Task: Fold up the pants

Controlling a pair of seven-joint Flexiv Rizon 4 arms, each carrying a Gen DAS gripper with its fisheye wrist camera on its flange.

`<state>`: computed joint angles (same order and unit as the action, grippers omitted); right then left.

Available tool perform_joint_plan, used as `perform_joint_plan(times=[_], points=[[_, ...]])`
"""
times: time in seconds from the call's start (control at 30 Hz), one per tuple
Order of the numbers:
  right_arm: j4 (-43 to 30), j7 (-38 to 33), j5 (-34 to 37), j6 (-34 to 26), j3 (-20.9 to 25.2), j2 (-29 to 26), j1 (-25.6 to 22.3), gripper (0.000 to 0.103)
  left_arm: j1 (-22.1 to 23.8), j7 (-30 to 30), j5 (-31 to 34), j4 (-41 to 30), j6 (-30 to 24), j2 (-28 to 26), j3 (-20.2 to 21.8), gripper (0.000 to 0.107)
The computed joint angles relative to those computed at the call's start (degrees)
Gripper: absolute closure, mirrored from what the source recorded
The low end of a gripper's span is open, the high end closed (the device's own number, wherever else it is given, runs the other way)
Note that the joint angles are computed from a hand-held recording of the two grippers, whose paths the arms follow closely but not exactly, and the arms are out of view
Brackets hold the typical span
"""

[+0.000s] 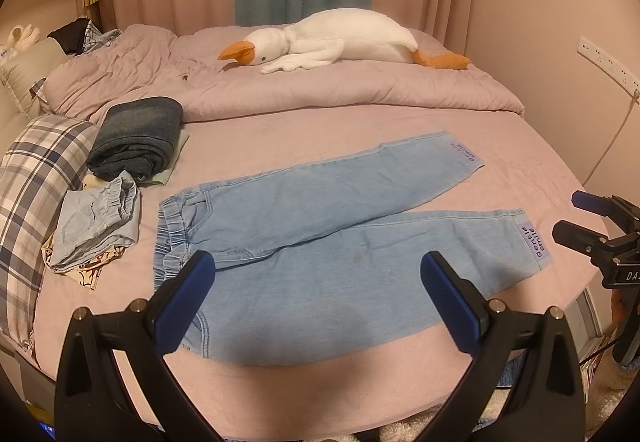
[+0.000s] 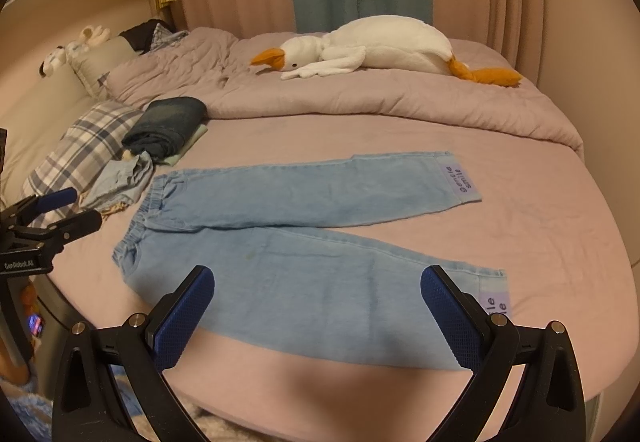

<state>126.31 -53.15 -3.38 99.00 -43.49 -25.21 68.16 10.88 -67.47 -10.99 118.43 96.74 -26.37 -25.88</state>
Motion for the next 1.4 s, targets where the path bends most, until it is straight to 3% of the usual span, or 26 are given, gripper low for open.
perform_joint_plan(times=[0.13,0.2,0.4,0.87,1.03,1.1,1.2,1.33,1.4], points=[[-0.02,0.06,-0.06,-0.02,0.05,0.03,-0.07,0.001,0.46,0.07,0.08,0.08,-0.14,-0.07,-0.23,0.004],[-0.04,0.13,-0.08,-0.17,-0.13,0.02,0.16,0.001,2.59,0.18,0.85,0.6,3.08,-1.28,-2.94,0.004],[-0.09,0.19,-0.15,-0.05,0.0,-0.08,0.03,0.001,1.62,-1.38,2.22,-0.04,0.78,-0.59,-1.2,0.004],[-0.16,0.55,-0.35,-0.24,-0.24,-0.24,0.4,0.001,2.54,-1.63,3.08,-0.06,2.0,-1.37,-2.22,0.004],[-0.45,0.56,-0.63,-0.36,1.2,-0.1,-0.81,0.001,5.57,-2.68,3.26,-0.19,1.82,-3.13,-5.69,0.004],[-1.07,0.57,-1.02,-0.39,3.55,-0.34,-3.0,0.001,7.98,-4.91,3.91,-0.4,3.66,-5.71,-7.99,0.004],[-2.67,0.32,-2.01,-0.18,8.04,-1.9,-6.89,0.001,7.65,-9.71,1.67,-2.43,4.52,-10.16,-6.8,0.004],[-8.01,-0.13,-4.85,-2.24,17.9,-6.76,-15.0,0.001,14.62,-14.36,-2.32,-4.57,-5.1,-17.05,-11.8,0.004],[-12.56,-1.01,-7.79,-4.34,24.59,-10.73,-20.15,0.001,13.6,-16.59,-6.86,-4.69,-6.34,-17.77,-9.48,0.005]])
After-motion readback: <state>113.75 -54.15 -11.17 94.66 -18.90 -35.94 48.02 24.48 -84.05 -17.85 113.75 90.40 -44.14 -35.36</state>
